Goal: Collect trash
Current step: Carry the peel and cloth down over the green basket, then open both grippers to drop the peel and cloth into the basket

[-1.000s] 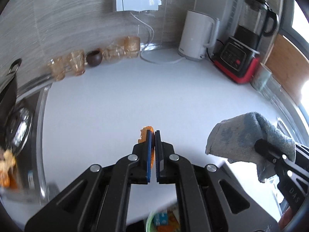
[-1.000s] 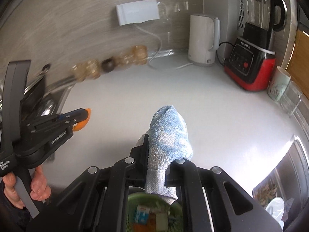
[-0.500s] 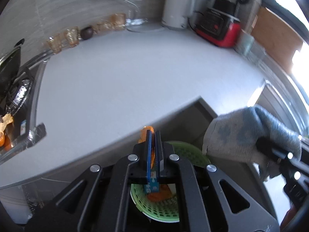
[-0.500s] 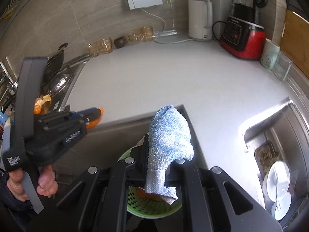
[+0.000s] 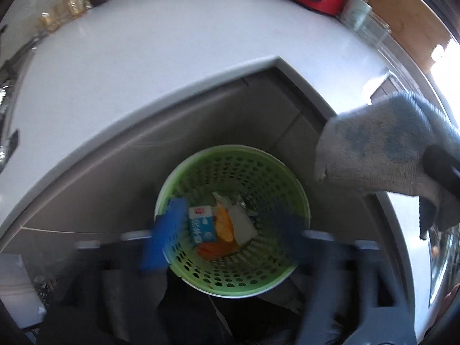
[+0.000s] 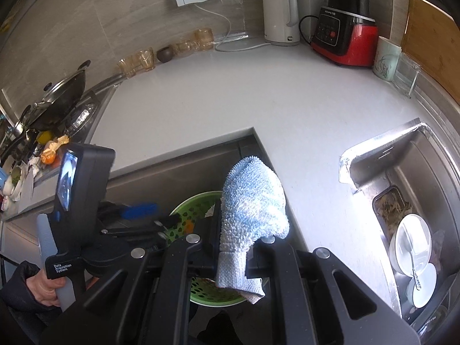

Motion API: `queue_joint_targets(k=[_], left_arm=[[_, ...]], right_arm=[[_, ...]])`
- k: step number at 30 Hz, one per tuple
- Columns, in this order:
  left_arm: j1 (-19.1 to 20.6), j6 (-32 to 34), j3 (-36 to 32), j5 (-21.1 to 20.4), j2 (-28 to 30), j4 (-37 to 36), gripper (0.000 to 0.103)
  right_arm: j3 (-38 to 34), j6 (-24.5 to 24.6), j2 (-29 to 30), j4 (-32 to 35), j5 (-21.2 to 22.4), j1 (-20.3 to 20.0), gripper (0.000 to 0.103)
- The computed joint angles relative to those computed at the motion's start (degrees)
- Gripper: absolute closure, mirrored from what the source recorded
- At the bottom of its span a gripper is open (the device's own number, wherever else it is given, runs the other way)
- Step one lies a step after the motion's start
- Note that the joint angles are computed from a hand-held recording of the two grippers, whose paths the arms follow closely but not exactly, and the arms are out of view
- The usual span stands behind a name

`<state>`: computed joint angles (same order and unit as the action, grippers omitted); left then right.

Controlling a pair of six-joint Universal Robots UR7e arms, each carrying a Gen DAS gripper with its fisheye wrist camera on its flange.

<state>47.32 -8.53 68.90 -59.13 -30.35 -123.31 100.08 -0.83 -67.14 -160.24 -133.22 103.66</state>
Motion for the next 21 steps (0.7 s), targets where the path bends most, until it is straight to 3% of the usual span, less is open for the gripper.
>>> queue_joint_targets(k=[4,15,21], left_arm=[[-0.8,2.5,1.8,0.8,-1.6,-4.0,0.011],[-0.6,2.6,2.4,3.2,-3.5,-4.2,0.010],[0.0,0.9,5.2,7.2,-6.6,-5.6,0.008]], right_arm=[[0.0,0.2,0.1,0.1,0.2,0.0,0.092],[-0.9,-1.0,1.5,-0.7,1.1,0.6,0.092],[-1.3,-1.7,2.8,-0.1,2.2,0.5,0.092]])
